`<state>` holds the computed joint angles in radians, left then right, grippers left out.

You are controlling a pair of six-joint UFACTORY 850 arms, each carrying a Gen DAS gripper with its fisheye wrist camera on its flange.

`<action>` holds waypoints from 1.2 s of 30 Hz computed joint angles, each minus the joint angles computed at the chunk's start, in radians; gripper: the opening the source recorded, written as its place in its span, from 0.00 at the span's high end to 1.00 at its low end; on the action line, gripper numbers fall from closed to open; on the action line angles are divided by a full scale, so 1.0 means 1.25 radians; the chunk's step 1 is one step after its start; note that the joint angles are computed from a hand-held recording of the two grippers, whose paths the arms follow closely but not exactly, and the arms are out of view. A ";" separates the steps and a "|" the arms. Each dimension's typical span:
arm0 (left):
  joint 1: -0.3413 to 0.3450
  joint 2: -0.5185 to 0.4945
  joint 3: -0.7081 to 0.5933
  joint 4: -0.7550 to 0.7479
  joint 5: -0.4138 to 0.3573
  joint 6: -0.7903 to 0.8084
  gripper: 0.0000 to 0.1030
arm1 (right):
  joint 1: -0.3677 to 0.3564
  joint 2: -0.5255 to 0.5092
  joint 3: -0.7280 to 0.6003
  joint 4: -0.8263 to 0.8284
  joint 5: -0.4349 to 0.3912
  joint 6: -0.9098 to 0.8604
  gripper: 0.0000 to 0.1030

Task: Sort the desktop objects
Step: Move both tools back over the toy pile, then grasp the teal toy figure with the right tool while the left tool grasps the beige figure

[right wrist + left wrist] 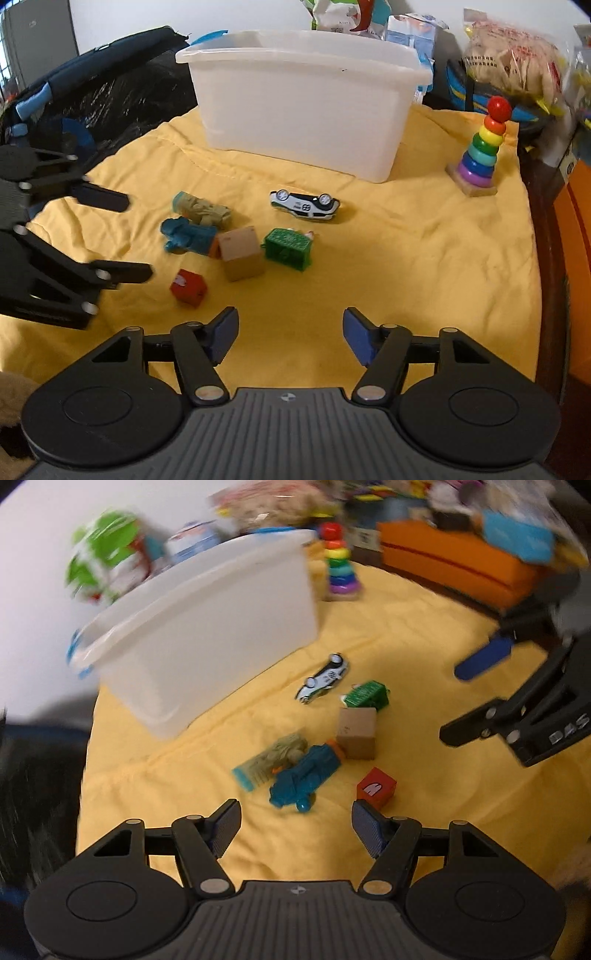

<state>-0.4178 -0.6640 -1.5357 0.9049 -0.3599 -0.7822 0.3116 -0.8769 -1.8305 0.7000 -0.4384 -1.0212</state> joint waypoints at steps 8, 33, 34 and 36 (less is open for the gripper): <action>0.028 0.016 0.000 -0.051 0.006 0.146 0.37 | 0.024 0.036 0.060 0.233 -0.015 -0.395 0.52; 0.070 0.029 0.030 -0.193 0.066 0.206 0.37 | 0.067 -0.111 -0.177 -0.063 -0.145 -0.072 0.71; 0.069 0.019 0.016 -0.213 0.069 0.240 0.37 | 0.062 -0.090 -0.146 -0.049 -0.130 -0.060 0.71; 0.067 -0.007 -0.018 -0.248 0.074 0.323 0.37 | 0.052 -0.056 -0.095 -0.028 -0.097 -0.041 0.71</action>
